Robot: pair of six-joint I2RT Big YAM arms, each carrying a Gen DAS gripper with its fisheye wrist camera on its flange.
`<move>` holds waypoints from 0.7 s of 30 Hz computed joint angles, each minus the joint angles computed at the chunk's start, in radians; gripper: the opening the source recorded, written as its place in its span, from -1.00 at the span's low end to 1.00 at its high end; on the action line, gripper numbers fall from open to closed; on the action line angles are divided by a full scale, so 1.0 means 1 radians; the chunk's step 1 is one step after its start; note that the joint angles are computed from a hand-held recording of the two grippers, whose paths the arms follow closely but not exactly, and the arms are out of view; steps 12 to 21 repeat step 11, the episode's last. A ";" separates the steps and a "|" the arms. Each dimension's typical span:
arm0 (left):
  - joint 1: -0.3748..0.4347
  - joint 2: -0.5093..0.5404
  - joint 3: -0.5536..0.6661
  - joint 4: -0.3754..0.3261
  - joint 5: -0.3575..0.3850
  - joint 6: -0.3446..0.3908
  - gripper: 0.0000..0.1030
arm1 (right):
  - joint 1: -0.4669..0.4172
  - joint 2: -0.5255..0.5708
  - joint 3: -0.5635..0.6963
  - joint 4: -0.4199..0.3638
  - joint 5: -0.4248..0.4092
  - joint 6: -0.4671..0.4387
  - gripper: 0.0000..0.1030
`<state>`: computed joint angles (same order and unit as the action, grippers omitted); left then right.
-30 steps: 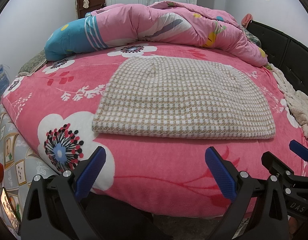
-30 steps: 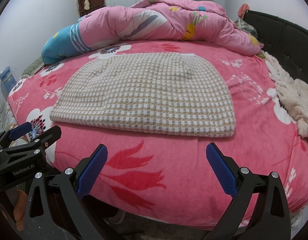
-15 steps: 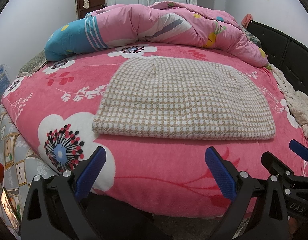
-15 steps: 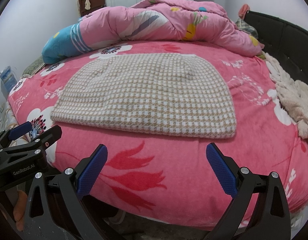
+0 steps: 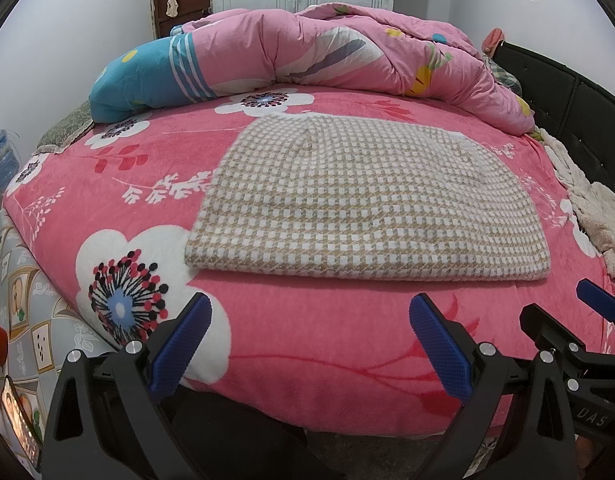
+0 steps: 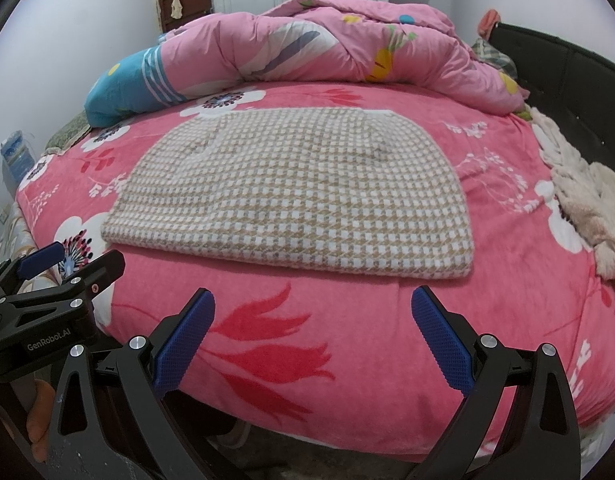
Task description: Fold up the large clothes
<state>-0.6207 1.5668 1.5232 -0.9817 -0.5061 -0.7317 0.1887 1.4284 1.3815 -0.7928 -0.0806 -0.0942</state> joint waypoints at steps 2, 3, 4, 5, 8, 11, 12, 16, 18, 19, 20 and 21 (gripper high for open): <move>0.002 0.000 0.000 0.001 0.000 0.003 0.89 | 0.000 0.000 0.000 0.000 0.001 0.000 0.84; 0.000 0.000 0.000 0.001 0.001 0.000 0.89 | 0.001 0.001 0.002 -0.001 0.001 0.001 0.84; 0.000 0.000 0.000 0.000 0.001 -0.001 0.89 | 0.001 0.001 0.002 -0.001 0.001 0.001 0.84; -0.001 0.000 0.000 0.000 -0.001 -0.001 0.89 | 0.001 0.000 0.001 0.000 0.001 0.000 0.84; 0.002 0.001 0.000 0.001 0.002 0.001 0.89 | 0.000 0.000 0.000 0.000 0.000 0.000 0.84; 0.002 0.001 0.001 0.001 0.001 0.002 0.89 | 0.000 0.001 0.001 0.000 0.001 0.000 0.84; 0.002 0.001 0.001 0.001 0.001 0.002 0.89 | 0.000 0.001 0.001 0.000 0.001 0.000 0.84; 0.002 0.001 0.001 0.001 0.001 0.002 0.89 | 0.000 0.001 0.001 0.000 0.001 0.000 0.84; 0.002 0.001 0.001 0.001 0.001 0.002 0.89 | 0.000 0.001 0.001 0.000 0.001 0.000 0.84; 0.002 0.001 0.001 0.001 0.001 0.002 0.89 | 0.000 0.001 0.001 0.000 0.001 0.000 0.84; 0.002 0.001 0.001 0.001 0.001 0.002 0.89 | 0.000 0.001 0.001 0.000 0.001 0.000 0.84; 0.002 0.001 0.001 0.001 0.001 0.002 0.89 | 0.000 0.001 0.001 0.000 0.001 0.000 0.84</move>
